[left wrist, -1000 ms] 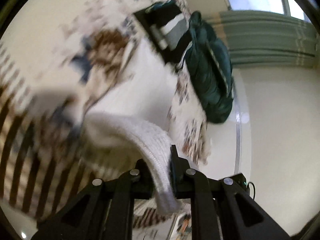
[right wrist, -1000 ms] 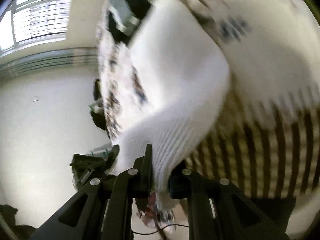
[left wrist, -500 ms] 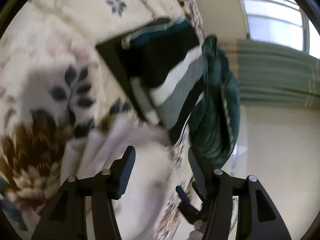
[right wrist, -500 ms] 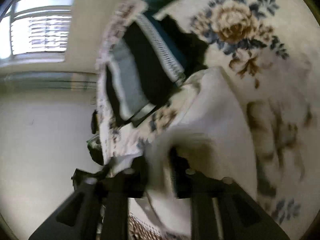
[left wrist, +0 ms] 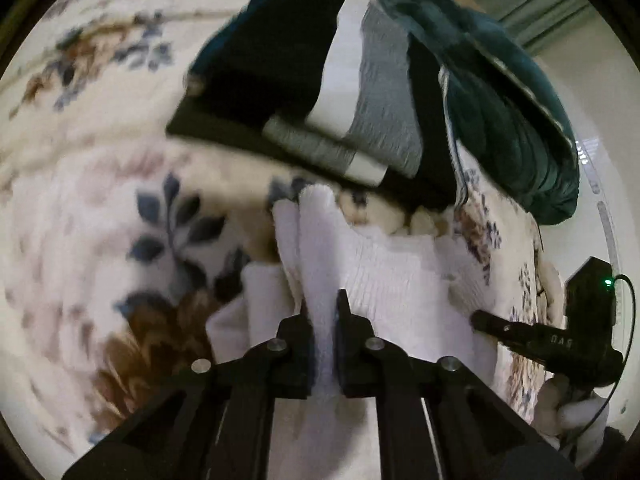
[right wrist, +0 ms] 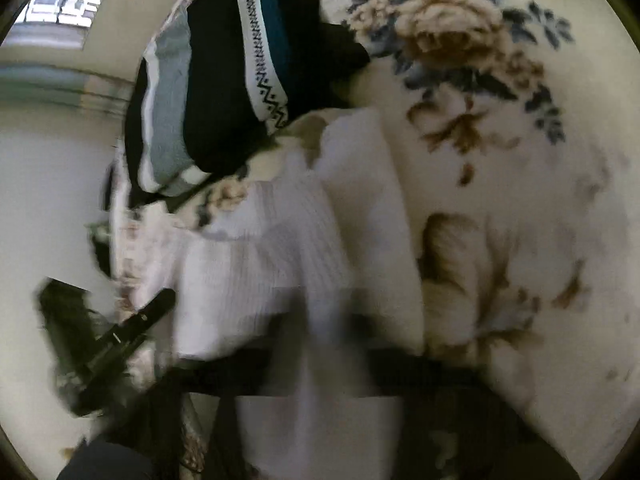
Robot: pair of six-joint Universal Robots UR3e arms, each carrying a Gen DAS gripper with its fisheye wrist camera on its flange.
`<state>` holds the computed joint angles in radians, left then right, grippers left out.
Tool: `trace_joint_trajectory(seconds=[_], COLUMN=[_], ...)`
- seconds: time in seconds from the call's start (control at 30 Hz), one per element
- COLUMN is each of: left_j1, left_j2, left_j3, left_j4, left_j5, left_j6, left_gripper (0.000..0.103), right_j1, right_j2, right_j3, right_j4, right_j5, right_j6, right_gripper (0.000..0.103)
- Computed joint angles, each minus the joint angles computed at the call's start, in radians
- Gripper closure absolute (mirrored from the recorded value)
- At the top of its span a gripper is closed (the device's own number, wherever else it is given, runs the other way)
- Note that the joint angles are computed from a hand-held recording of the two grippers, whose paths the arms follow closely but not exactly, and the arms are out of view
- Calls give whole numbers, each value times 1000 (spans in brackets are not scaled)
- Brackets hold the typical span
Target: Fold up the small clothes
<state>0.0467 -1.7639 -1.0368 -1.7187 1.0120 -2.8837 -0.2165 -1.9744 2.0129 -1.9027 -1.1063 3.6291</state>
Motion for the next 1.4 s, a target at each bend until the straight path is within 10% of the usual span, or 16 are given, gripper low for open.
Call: trace_joint_trajectory(seconds=[0.27, 0.4, 0.6, 0.73, 0.8, 1.1, 1.2, 1.27, 1.33, 1.4], left_j1=[-19, 147, 284, 276, 301, 400, 507, 594, 628, 607], left_j2=[-174, 108, 488, 621, 627, 585, 562, 604, 647, 689], left_j3=[243, 24, -285, -425, -392, -392, -343, -342, -376, -435], left_j4=[-161, -283, -448, -338, -343, -370, -590, -711, -764, -739], left_j5=[70, -31, 19, 17, 14, 68, -11, -22, 5, 34], left_j6=[28, 140, 260, 213, 223, 338, 465, 563, 643, 659], left_gripper=[86, 78, 78, 99, 99, 98, 91, 67, 62, 62], right_j1=[-42, -85, -134, -45, 37, 133, 51, -60, -155, -298], right_j2=[70, -10, -319, -369, -391, -318, -360, -442, -522, -628], right_j3=[-6, -36, 5, 131, 184, 68, 83, 88, 56, 1], right_j4=[-81, 54, 383, 399, 288, 253, 322, 454, 621, 863], right_j5=[-75, -26, 40, 81, 41, -128, -60, 19, 64, 99], right_j6=[-11, -62, -167, -123, -13, 58, -8, -115, -229, -414], right_gripper=[95, 58, 47, 54, 88, 95, 94, 81, 53, 48])
